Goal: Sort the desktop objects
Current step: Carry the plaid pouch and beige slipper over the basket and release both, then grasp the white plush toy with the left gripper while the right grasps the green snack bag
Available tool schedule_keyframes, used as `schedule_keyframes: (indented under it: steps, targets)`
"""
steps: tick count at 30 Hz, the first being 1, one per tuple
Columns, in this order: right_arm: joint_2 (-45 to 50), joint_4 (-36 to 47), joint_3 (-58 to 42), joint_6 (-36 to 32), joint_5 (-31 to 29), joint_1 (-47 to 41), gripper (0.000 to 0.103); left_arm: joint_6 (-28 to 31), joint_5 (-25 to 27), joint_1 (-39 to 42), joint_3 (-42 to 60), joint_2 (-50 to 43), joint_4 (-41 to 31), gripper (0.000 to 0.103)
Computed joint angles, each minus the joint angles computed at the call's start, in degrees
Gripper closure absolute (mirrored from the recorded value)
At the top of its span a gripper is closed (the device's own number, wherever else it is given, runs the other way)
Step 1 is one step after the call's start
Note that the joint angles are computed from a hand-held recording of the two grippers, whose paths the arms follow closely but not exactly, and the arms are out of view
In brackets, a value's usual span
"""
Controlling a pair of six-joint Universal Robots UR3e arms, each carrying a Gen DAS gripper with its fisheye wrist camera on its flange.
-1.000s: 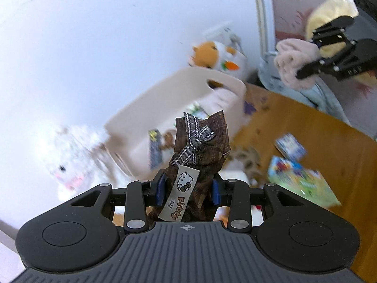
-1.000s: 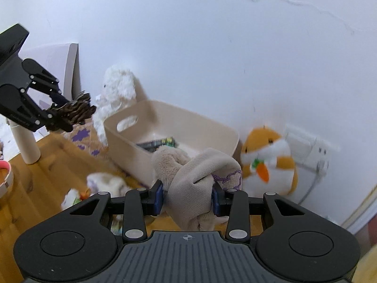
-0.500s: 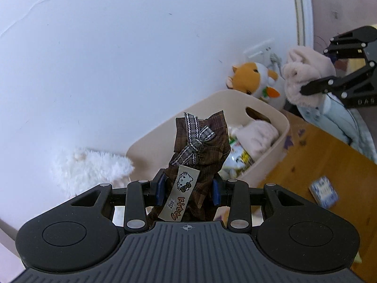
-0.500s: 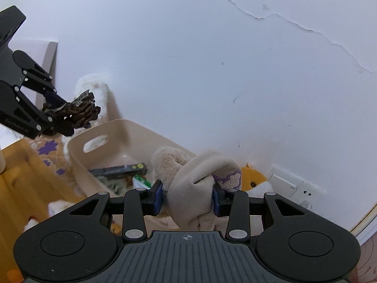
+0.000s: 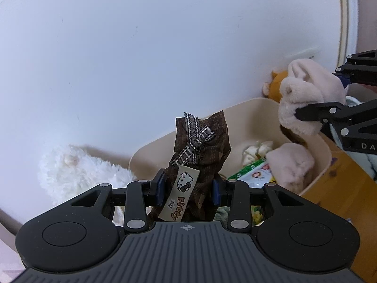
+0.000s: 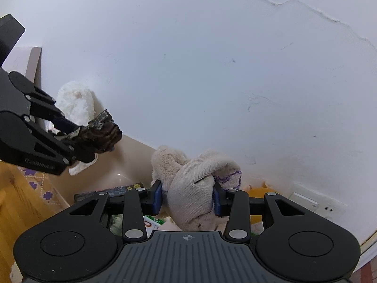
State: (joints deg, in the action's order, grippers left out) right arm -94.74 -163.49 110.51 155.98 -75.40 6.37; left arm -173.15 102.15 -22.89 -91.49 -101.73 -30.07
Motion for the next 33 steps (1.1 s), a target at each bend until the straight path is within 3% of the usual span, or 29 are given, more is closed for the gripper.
schedule_keyframes:
  steps: [4,10,12,14,15,20,24,28,33]
  targets:
    - [4.4,-1.5,-2.8,3.9,-1.5,1.7,0.062,-3.8,0.0,0.5,2.4,-2.5,-1.4,0.065]
    - [8.7,-0.8,-5.9,6.7,-3.6,3.4,0.042,-7.6,-1.7,2.3,3.5,-3.8,-3.4,0.062]
    - [8.6,-1.0,-5.4,5.9,-2.9,3.3,0.038,-7.5,-0.7,2.1,3.1,-3.7,-2.7,0.049]
    - [7.9,-1.6,-4.5,5.7,-3.6,3.4,0.019,-6.8,0.3,1.6,2.6,-3.5,-1.8,0.035]
    - [7.5,-2.3,-4.0,5.9,-4.2,3.4,0.016,-6.6,0.9,1.3,2.6,-3.4,-1.6,0.028]
    - [3.2,-2.8,-0.3,5.1,-1.3,1.3,0.006,-6.4,1.6,0.6,1.5,-1.9,-1.8,0.025]
    - [-3.8,-1.5,5.5,3.6,3.1,-2.2,0.0,-5.7,0.2,0.4,-1.7,1.2,-1.2,0.025]
    - [-14.9,5.3,13.0,2.4,11.9,-9.4,0.0,-7.3,-3.4,0.7,-3.4,5.5,-7.3,0.025]
    - [-31.9,24.2,19.8,-5.5,21.2,-19.8,0.0,-6.1,-5.1,0.5,-9.5,11.9,-9.3,0.025]
